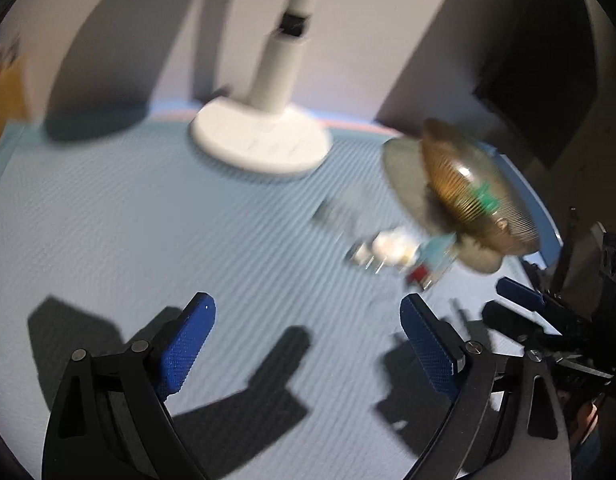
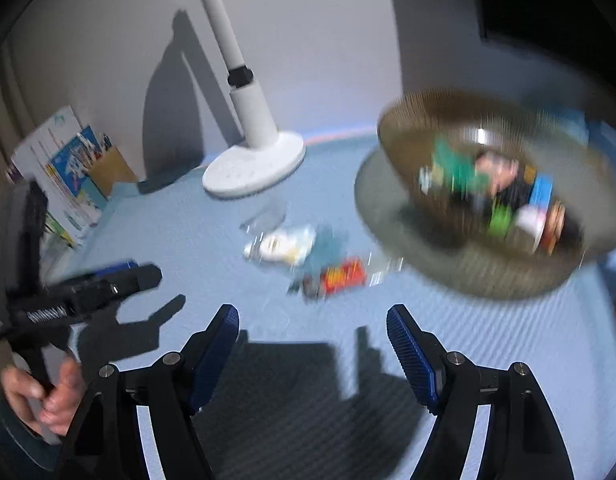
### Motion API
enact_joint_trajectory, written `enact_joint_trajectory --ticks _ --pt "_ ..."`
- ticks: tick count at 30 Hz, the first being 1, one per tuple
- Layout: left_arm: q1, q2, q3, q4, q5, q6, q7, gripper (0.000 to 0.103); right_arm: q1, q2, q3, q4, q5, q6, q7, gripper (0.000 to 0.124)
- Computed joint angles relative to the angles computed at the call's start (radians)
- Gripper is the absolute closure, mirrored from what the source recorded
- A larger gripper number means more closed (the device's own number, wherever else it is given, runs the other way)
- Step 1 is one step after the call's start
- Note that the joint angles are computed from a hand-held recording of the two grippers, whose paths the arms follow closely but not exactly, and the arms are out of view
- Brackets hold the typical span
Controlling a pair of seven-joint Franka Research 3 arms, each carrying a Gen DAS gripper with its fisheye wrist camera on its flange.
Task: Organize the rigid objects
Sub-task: 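Return both tools to the remaining items and approach the clear cup and blue crystal toy, then grasp the clear plastic cup with the left gripper while the right grasps the blue crystal toy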
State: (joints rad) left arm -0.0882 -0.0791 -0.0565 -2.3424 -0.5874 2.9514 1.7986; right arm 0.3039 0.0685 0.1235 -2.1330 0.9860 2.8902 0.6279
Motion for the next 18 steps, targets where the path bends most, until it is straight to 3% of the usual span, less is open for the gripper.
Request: enact_joint_trajectory --ticks 6,8,14,15,18 --pt "0.045 0.162 -0.036 0.218 -0.013 -0.091 0.09 0.01 0.015 0.095 0.003 0.103 -0.18 0.015 0.126 0.051" --pt "0.075 0.211 -0.062 0.272 -0.023 -0.131 0.103 0.01 0.005 0.124 0.01 0.127 -0.208 0.008 0.152 0.06" --pt "0.139 0.284 -0.142 0.333 -0.014 -0.149 0.121 0.01 -0.03 0.194 0.037 0.19 -0.249 -0.024 0.182 0.072" --pt "0.153 0.3 -0.159 0.345 -0.03 -0.151 0.133 0.013 -0.033 0.202 0.042 0.197 -0.251 -0.024 0.183 0.073" --pt "0.178 0.322 -0.192 0.365 -0.046 -0.153 0.158 0.042 -0.036 0.212 0.054 0.202 -0.264 -0.015 0.17 0.088"
